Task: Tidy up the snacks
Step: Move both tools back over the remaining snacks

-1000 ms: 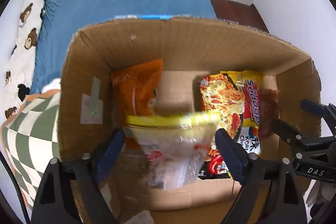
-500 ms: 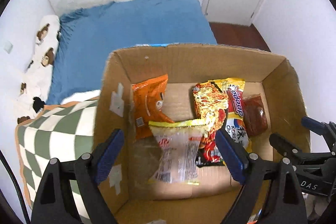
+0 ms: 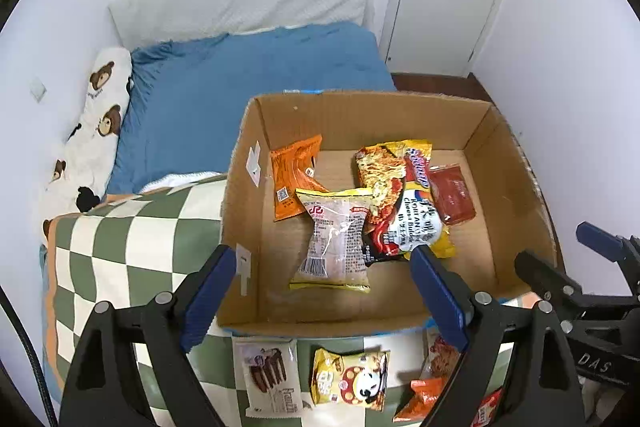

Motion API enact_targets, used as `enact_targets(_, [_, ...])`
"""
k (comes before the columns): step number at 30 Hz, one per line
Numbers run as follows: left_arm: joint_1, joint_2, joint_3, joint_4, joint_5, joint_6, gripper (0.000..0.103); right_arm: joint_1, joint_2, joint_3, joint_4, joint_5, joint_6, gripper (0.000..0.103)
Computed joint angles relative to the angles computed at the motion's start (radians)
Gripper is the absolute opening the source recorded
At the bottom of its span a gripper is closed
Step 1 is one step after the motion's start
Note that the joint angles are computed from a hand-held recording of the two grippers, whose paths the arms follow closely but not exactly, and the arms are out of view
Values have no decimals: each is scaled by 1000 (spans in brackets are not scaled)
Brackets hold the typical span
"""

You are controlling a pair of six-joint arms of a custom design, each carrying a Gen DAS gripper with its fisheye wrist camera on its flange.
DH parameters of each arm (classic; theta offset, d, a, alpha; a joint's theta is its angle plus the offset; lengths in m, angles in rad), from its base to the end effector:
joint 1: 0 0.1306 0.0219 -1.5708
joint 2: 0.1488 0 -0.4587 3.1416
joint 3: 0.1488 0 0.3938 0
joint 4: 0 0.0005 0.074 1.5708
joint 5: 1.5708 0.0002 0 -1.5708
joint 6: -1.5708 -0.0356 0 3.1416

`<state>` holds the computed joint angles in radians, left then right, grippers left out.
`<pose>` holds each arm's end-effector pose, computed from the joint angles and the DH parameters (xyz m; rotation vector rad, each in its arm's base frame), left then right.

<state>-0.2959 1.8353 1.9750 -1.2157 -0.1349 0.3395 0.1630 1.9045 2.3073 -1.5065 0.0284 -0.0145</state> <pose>0.6209 -0.1848 0.5092 -0.1022 2.6288 -0.0388 0.6379 0.1034 0.5934 -0.1893 2.6671 0.0185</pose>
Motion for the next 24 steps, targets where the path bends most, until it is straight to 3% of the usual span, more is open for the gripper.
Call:
enact_targets(10, [-30,-149,-144,54,-19,37,89,-3,-159,-165,37,-65,-55,98])
enact_targets(16, [-49,-255,-354,62,-4,79,89,-35,-307,-444,74,-157,-117,98])
enact_targets(20, [-63,-273,-474,47,98,133,89,-85,-392,-654,99,-209,-175,98])
enact_targets(24, [-118,-228,-508,63,181,177,89,-148,-438,-804,103,-235,-245,98])
